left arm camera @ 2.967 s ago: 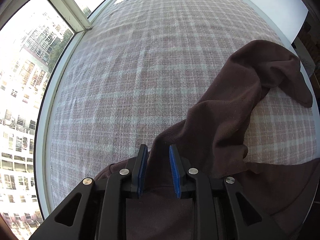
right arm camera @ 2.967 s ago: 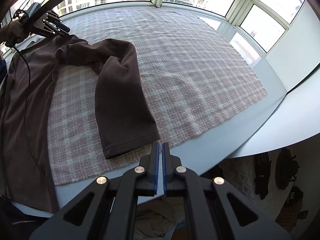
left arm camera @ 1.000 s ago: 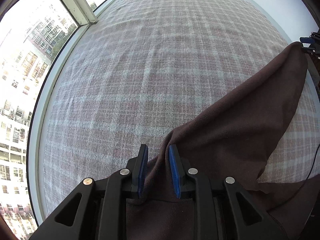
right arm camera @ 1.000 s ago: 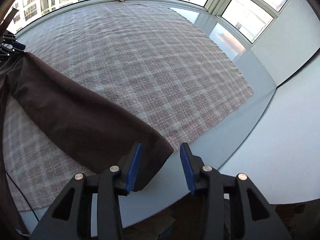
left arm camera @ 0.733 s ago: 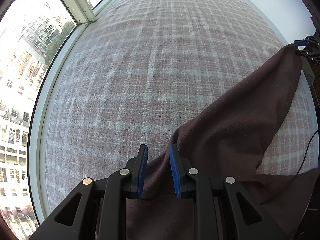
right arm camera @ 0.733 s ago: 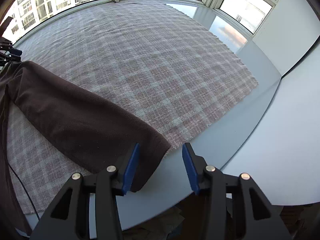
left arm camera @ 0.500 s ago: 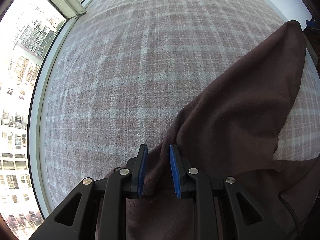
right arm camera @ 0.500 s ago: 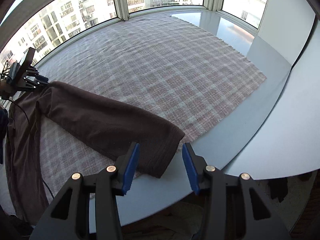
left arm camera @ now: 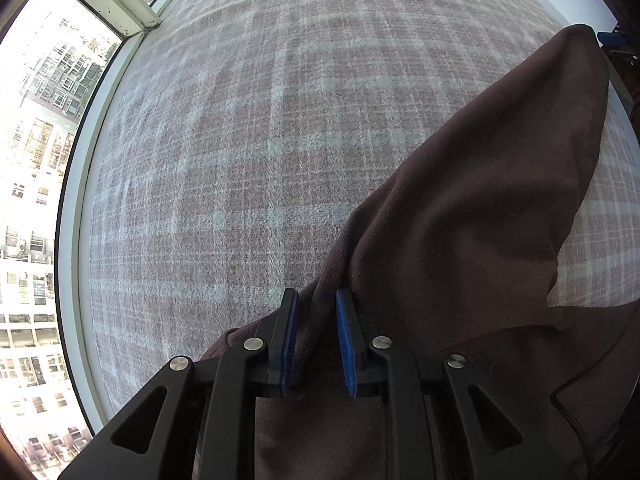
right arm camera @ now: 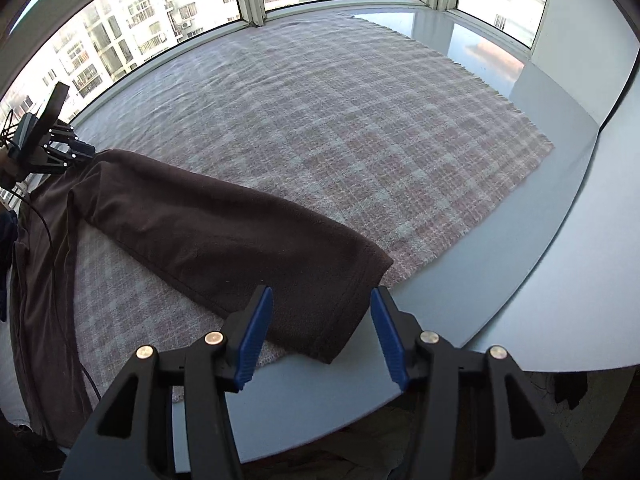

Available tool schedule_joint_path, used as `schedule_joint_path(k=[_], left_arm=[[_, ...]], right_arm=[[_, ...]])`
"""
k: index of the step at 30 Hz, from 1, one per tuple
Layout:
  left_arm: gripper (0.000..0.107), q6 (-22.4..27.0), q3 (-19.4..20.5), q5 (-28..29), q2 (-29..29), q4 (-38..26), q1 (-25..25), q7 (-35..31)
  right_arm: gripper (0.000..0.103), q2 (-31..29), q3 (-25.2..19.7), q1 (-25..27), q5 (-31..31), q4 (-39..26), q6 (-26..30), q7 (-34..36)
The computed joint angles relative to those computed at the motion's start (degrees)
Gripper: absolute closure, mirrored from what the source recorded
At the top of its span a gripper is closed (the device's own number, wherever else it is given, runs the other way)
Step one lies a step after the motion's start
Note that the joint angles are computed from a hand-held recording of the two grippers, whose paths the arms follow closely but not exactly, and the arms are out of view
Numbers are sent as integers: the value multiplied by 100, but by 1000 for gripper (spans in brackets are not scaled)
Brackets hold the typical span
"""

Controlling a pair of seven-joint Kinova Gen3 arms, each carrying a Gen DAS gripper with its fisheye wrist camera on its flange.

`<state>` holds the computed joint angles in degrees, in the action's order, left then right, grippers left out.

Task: Fold clothes

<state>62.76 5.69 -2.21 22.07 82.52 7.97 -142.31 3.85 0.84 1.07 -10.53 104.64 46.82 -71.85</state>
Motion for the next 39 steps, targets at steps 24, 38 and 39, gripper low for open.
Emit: schedule_joint_path(k=[24, 38, 39], left_arm=[[106, 250, -106, 1541, -529, 204, -1490, -1094], [105, -59, -636, 2989, -691, 1440, -2945, -2646], [105, -59, -635, 3148, -697, 1459, -3011, -2654]], right_arm=[[100, -2366, -469, 989, -2450, 434, 1436, 1913], [100, -4013, -3252, -286, -1391, 1110, 1036, -211], [100, -4013, -3444, -316, -1202, 1061, 990, -341]])
